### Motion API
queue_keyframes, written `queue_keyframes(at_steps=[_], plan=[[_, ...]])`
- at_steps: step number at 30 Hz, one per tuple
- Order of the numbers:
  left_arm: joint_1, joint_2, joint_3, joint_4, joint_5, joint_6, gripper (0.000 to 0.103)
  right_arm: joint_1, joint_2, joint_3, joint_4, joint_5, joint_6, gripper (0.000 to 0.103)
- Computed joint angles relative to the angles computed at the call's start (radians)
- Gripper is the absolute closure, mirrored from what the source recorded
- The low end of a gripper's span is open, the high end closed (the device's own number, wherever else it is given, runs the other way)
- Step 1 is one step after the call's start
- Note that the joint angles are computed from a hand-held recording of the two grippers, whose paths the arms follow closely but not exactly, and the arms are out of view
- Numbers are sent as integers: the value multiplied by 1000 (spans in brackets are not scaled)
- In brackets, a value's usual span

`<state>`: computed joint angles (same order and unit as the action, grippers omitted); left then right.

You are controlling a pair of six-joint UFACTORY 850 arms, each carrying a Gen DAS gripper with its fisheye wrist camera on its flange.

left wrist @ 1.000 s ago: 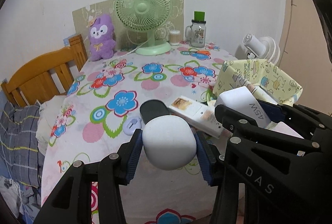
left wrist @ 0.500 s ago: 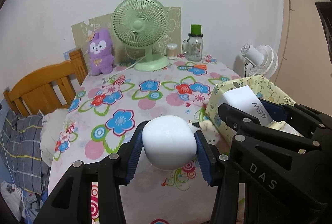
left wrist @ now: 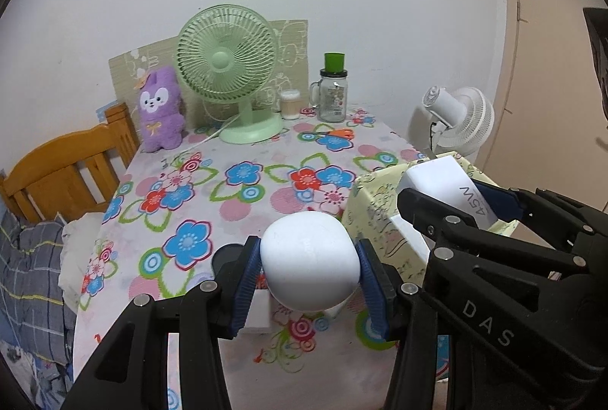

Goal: Organize rigid objects
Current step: 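Lift the wall charger and white puck and carry both toward the yellow box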

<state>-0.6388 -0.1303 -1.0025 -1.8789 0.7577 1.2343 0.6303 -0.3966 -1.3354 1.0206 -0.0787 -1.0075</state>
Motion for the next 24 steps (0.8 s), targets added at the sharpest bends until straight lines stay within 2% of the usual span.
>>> queue_keyframes(at_steps=[3, 13, 24], plan=[[2, -23, -31, -7, -3, 18, 51, -16, -8, -14, -78, -12, 77, 52], [17, -109, -130, -33, -25, 70, 51, -71, -47, -61, -80, -43, 77, 52], [47, -202, -237, -87, -101, 154, 51, -125, -114, -140, -172, -102, 187, 52]])
